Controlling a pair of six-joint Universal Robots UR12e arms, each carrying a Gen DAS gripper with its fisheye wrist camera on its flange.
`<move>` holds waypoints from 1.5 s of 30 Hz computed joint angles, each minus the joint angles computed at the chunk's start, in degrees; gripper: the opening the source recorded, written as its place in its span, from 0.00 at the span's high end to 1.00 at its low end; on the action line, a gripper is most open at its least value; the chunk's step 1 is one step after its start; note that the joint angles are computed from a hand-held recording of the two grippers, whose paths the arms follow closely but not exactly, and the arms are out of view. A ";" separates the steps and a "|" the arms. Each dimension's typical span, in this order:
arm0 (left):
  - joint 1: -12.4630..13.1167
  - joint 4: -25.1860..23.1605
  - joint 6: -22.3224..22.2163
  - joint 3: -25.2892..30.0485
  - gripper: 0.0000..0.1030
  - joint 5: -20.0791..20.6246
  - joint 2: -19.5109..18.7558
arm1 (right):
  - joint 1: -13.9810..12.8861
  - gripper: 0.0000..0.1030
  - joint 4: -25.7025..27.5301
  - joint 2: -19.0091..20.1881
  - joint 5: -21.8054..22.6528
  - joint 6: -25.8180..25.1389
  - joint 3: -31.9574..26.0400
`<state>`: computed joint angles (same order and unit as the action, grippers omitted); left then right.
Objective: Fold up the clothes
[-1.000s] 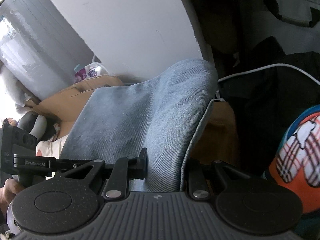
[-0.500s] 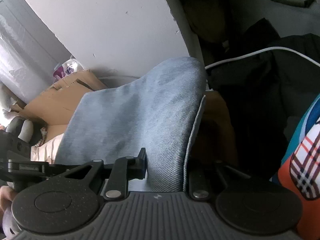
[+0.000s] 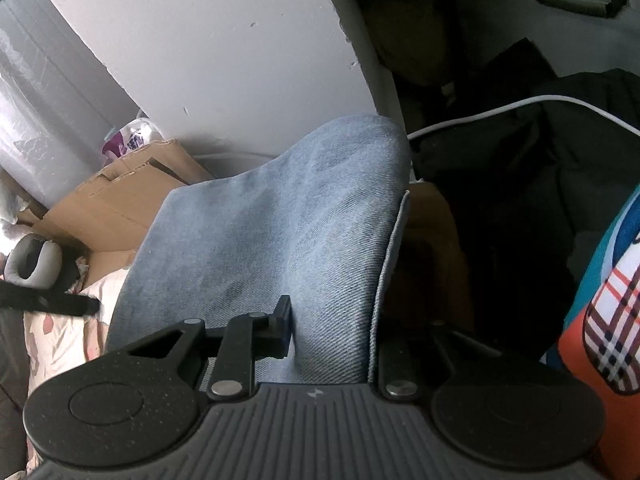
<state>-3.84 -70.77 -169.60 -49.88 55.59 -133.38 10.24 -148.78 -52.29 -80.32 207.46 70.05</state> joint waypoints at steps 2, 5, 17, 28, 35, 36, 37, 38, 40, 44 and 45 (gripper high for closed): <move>-0.71 -0.69 1.94 1.59 0.64 0.61 -0.62 | 0.06 0.76 0.00 0.00 -0.22 0.09 -0.04; -1.44 -2.93 4.79 3.46 0.66 -0.64 -1.58 | 0.25 0.75 0.10 0.01 -0.86 -0.38 -0.16; -4.60 4.24 9.39 -2.42 0.68 13.07 -1.49 | 0.97 0.66 -0.71 0.33 -3.33 -1.03 -0.08; -4.11 4.86 12.39 -3.48 0.65 11.78 -1.38 | 2.94 0.52 3.93 0.13 -12.69 -6.90 -1.49; -3.91 6.94 12.64 -4.69 0.73 11.02 -0.51 | 3.42 0.56 5.14 -2.13 -20.12 -5.46 -0.35; -3.78 7.50 12.80 -4.85 0.80 10.67 -0.42 | 3.42 0.56 3.55 -2.45 -19.56 -6.04 0.16; -3.66 8.06 12.96 -5.01 0.87 10.32 -0.33 | 3.42 0.56 2.31 -2.67 -19.08 -6.60 0.48; -3.57 8.50 13.05 -5.08 0.88 10.06 -0.29 | 3.42 0.58 1.19 -2.80 -18.57 -7.13 0.74; -3.61 9.84 13.64 -5.19 0.91 10.47 -0.27 | 3.45 0.60 0.28 -2.66 -17.85 -8.11 0.66; -3.46 13.16 14.26 -5.29 0.91 9.19 -0.58 | 3.64 0.61 1.11 -1.36 -16.68 -9.35 -0.70; -3.42 13.86 14.30 -5.18 0.91 8.68 -0.76 | 3.65 0.61 1.31 -0.83 -16.20 -9.36 -1.26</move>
